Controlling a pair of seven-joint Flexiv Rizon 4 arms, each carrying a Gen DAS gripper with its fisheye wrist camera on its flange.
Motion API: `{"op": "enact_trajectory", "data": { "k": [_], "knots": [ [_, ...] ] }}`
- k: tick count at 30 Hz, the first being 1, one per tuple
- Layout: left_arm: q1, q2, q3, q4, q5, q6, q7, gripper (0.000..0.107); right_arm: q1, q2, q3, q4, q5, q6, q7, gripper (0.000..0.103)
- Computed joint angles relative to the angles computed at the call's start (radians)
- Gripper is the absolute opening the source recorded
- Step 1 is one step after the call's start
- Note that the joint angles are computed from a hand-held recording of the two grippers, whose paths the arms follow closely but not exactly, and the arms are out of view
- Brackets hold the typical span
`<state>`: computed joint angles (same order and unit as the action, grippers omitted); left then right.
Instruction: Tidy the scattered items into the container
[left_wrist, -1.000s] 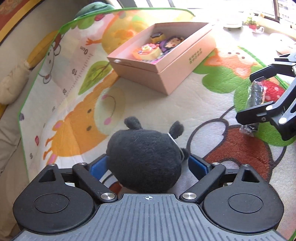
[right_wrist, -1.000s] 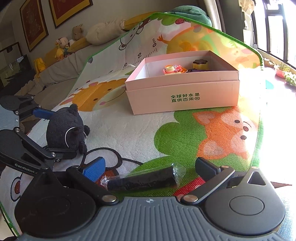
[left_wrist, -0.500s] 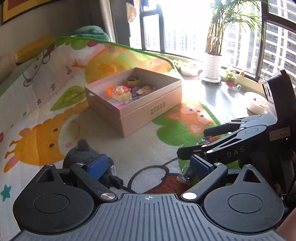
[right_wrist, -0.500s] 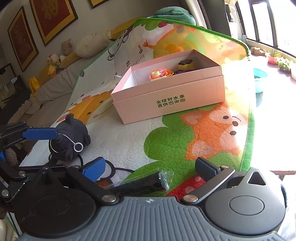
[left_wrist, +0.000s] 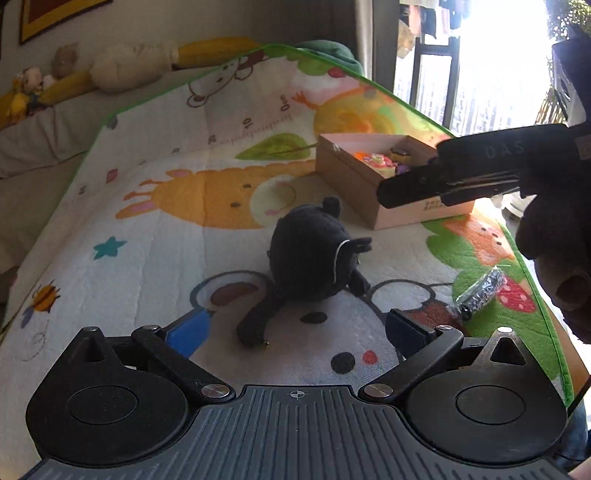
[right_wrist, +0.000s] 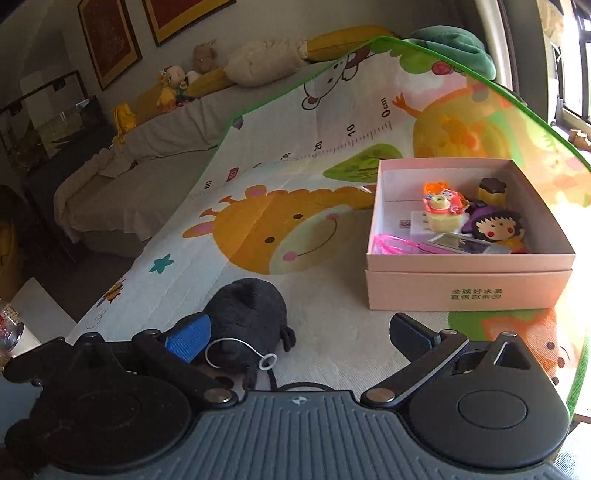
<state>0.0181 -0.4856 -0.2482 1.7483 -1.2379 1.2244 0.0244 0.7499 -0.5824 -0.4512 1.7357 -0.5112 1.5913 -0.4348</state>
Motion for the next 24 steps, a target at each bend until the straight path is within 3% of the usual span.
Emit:
{"op": "enact_trajectory", "data": {
  "k": [5,7,11,15,18,24],
  "knots": [
    [0.012,-0.01,0.011,0.007,0.026,-0.062,-0.038,0.103,-0.093,-0.121,0.135,-0.233,-0.037,-0.158,-0.048,0.103],
    [0.015,-0.016,0.015,0.008,0.037,-0.07,-0.052,0.103,-0.066,-0.142,0.097,-0.252,-0.097,-0.207,-0.023,0.103],
    [0.022,-0.025,0.008,0.003,0.035,-0.079,-0.067,0.103,0.048,-0.109,-0.097,-0.145,-0.267,-0.218,0.146,0.1],
    [0.017,-0.027,-0.005,-0.004,0.024,-0.083,-0.054,0.103,0.091,-0.037,-0.196,-0.006,-0.377,-0.18,0.289,0.1],
    [0.004,-0.031,-0.012,-0.015,0.034,-0.09,-0.036,0.103,0.1,0.005,-0.223,0.07,-0.439,-0.182,0.368,0.1],
    [-0.037,-0.066,-0.034,-0.054,0.069,-0.033,-0.021,0.103,0.04,0.036,-0.187,0.136,-0.515,-0.137,0.467,0.1]
  ]
}}
